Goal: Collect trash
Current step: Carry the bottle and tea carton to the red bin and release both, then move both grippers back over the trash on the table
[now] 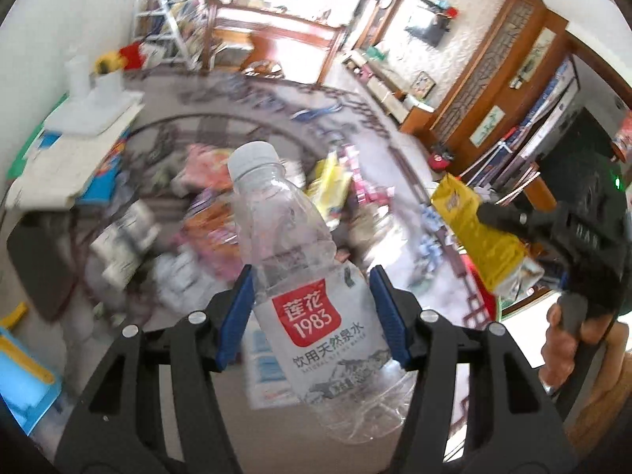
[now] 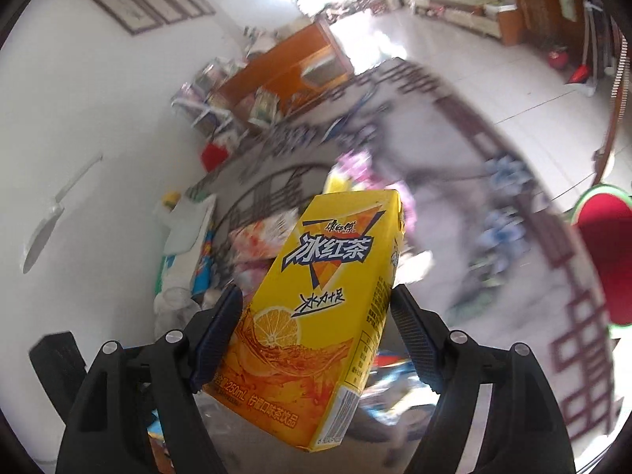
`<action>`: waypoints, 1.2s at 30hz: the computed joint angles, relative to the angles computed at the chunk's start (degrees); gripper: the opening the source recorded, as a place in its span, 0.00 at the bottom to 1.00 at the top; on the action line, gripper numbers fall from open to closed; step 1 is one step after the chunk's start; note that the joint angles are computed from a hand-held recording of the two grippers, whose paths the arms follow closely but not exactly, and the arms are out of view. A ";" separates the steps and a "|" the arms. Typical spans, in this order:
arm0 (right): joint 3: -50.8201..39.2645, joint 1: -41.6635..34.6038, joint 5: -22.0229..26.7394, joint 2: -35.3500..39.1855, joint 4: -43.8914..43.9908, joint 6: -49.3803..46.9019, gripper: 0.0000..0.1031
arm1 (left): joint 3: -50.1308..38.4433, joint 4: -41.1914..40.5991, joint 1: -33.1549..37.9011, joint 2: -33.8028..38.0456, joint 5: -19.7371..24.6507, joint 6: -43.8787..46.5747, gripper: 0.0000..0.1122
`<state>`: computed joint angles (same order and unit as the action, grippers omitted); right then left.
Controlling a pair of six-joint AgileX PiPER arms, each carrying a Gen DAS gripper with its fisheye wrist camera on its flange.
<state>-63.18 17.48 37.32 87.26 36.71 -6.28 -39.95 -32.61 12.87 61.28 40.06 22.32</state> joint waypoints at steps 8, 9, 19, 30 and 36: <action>3.64 -21.94 7.45 -2.15 5.69 -18.54 0.72 | -10.16 21.58 -31.16 13.82 -13.70 -34.97 0.50; 3.00 -25.84 9.04 -0.90 6.24 -21.24 0.72 | -12.09 23.25 -33.71 16.40 -14.76 -37.84 0.50; -6.88 -49.41 16.51 13.35 5.68 -31.37 0.69 | -38.56 22.24 -49.57 44.89 -14.38 -42.68 0.50; -16.21 -59.27 20.93 23.47 4.58 -31.32 0.67 | -63.24 24.02 -55.79 61.68 -3.08 -46.21 0.67; -17.24 -59.64 21.48 23.22 3.97 -30.02 0.67 | -62.57 26.97 -55.35 60.43 -2.51 -49.58 0.68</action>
<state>-80.42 -42.16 58.80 110.48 40.68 -36.30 -102.52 -5.64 -42.47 121.71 37.55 -27.26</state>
